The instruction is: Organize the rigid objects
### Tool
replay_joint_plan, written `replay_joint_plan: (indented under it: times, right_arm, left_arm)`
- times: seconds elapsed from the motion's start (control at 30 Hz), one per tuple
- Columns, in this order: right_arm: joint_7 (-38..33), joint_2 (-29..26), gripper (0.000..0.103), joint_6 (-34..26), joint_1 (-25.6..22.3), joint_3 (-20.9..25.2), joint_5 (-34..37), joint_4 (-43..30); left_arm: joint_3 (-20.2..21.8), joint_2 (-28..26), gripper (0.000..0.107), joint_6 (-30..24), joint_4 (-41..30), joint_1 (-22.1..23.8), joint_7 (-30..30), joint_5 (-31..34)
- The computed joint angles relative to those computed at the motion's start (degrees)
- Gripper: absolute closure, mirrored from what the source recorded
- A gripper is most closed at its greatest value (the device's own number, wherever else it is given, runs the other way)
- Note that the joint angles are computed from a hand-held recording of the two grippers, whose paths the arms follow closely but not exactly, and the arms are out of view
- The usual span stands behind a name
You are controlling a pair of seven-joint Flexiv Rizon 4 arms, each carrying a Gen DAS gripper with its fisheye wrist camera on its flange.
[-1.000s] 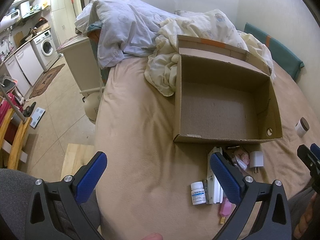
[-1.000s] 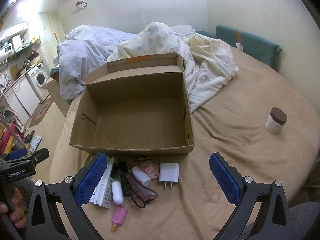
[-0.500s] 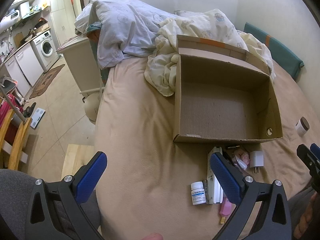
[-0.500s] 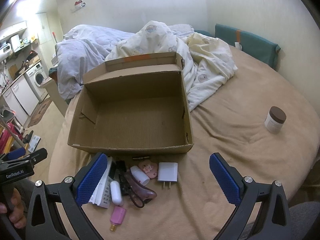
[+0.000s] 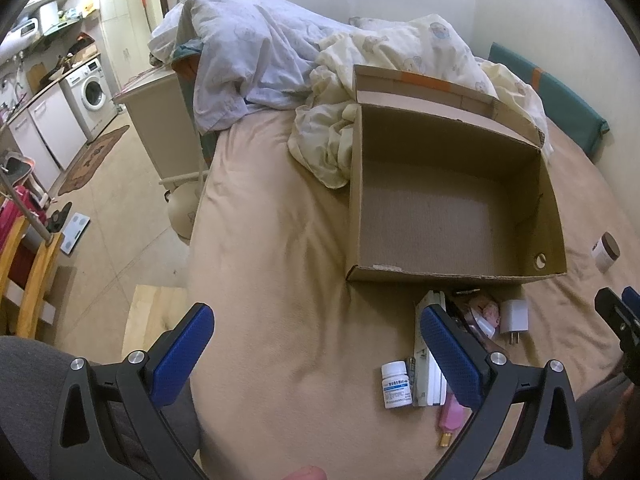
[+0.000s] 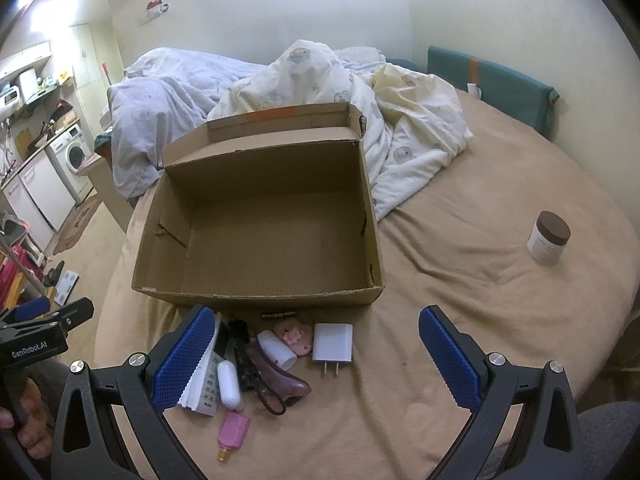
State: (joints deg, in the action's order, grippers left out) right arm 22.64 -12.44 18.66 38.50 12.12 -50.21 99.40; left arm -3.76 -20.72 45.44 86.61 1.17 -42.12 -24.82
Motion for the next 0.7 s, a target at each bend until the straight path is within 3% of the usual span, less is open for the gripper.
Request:
replay_joint_plan:
  times: [0.7]
  right_arm:
    - [-1.08, -0.68, 0.000, 0.94, -0.09, -0.32, 1.32, -0.93]
  left_arm:
    - [0.14, -0.55, 0.004, -0.52, -0.76, -0.02, -1.16, 0.86]
